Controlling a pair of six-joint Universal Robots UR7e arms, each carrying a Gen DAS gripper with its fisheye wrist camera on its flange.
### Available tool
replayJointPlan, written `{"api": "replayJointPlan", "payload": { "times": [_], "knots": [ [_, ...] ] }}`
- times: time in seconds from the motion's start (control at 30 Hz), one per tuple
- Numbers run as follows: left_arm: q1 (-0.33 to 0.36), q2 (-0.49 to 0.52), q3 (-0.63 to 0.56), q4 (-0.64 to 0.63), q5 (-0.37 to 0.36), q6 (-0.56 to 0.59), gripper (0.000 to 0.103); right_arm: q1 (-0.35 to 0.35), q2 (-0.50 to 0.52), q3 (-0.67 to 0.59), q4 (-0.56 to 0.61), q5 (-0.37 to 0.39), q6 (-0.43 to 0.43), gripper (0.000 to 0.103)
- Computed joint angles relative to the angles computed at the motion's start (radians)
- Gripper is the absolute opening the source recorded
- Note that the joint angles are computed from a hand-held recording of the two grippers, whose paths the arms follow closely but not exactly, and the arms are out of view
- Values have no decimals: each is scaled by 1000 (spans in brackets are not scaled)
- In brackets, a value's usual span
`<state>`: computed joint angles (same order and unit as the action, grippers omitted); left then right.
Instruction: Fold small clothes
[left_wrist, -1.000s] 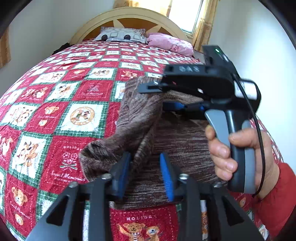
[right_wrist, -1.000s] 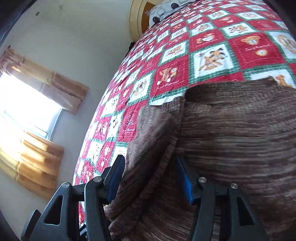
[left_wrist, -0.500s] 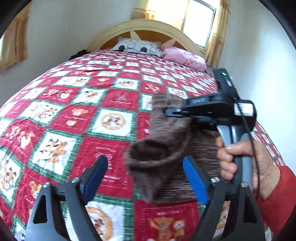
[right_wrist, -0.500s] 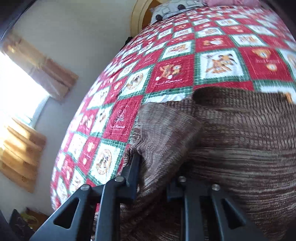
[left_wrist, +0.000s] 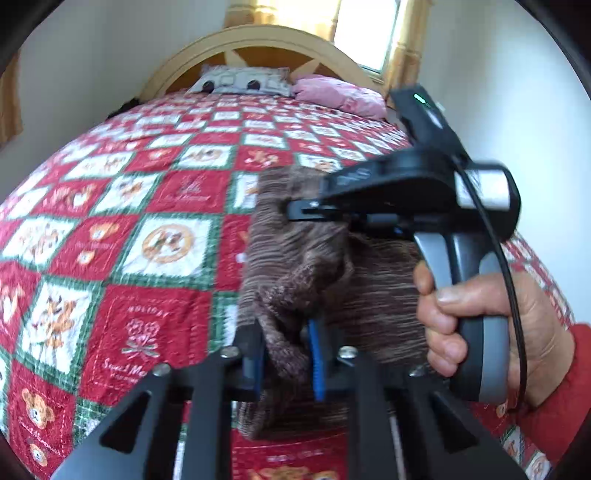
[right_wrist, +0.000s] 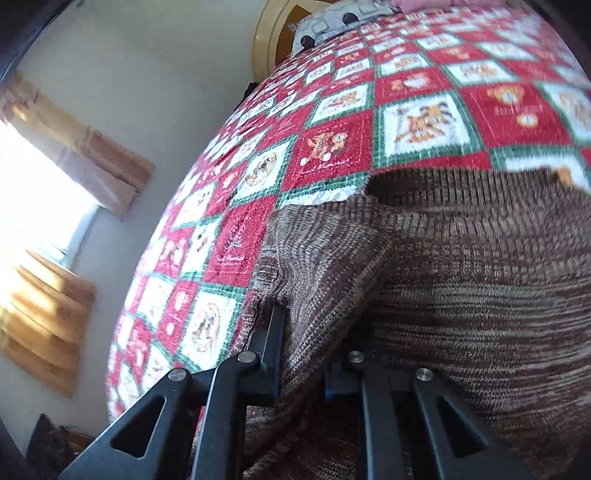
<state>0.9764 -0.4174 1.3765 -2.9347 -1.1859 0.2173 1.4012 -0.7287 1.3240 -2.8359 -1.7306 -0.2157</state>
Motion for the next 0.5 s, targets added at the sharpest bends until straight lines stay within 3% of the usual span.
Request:
{"api": "replayJointPlan", "payload": {
  "times": [0.37,0.5],
  "knots": [
    [-76,1,4,-45,-145,34,17,14,-151,72,3,-44,-151,11],
    [-111,31,-24,-28,-188,44,17,10,-221,108,9,-110,-245,11]
  ]
}}
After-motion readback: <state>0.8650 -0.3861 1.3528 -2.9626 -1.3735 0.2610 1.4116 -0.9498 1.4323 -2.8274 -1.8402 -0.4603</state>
